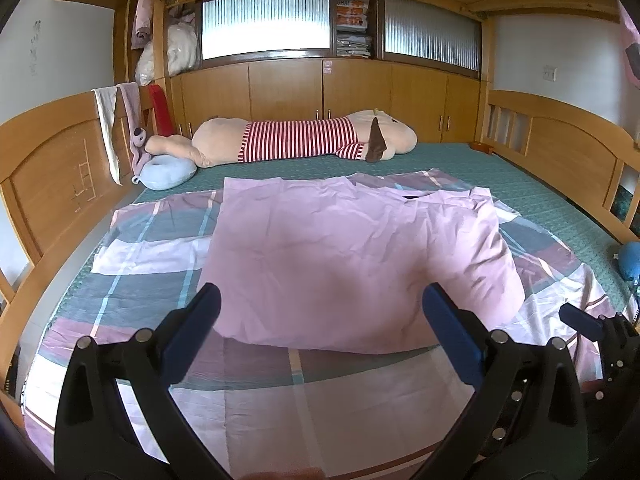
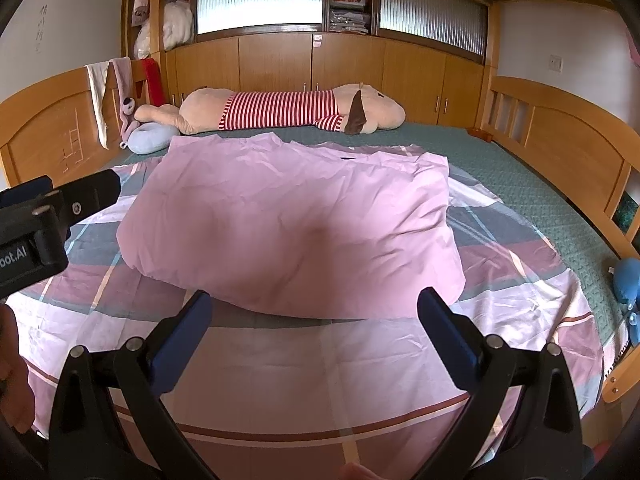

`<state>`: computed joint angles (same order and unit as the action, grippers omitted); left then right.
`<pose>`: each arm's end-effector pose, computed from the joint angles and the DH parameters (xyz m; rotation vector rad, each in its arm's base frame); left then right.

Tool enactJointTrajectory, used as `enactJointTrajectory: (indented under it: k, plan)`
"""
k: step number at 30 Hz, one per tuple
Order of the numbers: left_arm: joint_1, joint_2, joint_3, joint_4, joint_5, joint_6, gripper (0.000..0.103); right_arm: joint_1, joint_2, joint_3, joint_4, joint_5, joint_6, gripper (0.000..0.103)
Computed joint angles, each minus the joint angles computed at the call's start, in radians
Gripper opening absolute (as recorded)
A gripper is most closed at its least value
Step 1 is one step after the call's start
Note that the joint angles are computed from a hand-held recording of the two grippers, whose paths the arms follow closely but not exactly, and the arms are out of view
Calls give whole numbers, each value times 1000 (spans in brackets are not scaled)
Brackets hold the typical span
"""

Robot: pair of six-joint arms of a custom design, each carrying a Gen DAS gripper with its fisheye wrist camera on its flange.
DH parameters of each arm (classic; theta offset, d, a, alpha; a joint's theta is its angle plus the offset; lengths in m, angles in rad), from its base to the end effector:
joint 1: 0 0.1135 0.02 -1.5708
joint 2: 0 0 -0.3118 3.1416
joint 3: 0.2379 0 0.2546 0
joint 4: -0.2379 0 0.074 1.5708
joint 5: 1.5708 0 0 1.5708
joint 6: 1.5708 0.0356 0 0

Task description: Fold large clothes

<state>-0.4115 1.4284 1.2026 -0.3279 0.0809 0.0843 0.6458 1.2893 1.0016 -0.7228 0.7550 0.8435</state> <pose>0.2953 -0.1320 0.3677 0.5705 2.0576 -0.2791 0.2070 0.1254 0.3157 0.4732 2.1939 -0.2154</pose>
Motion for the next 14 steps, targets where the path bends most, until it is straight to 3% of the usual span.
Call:
enactJointTrajectory:
  k: [8,14]
  plan:
    - [7,17,5,-2,12,-16,101,-31,-8,-43,45,-35,-8,102]
    - [-17,45,3,6,-38,-7,101,-94,-29,-105,119,-98,-35,102]
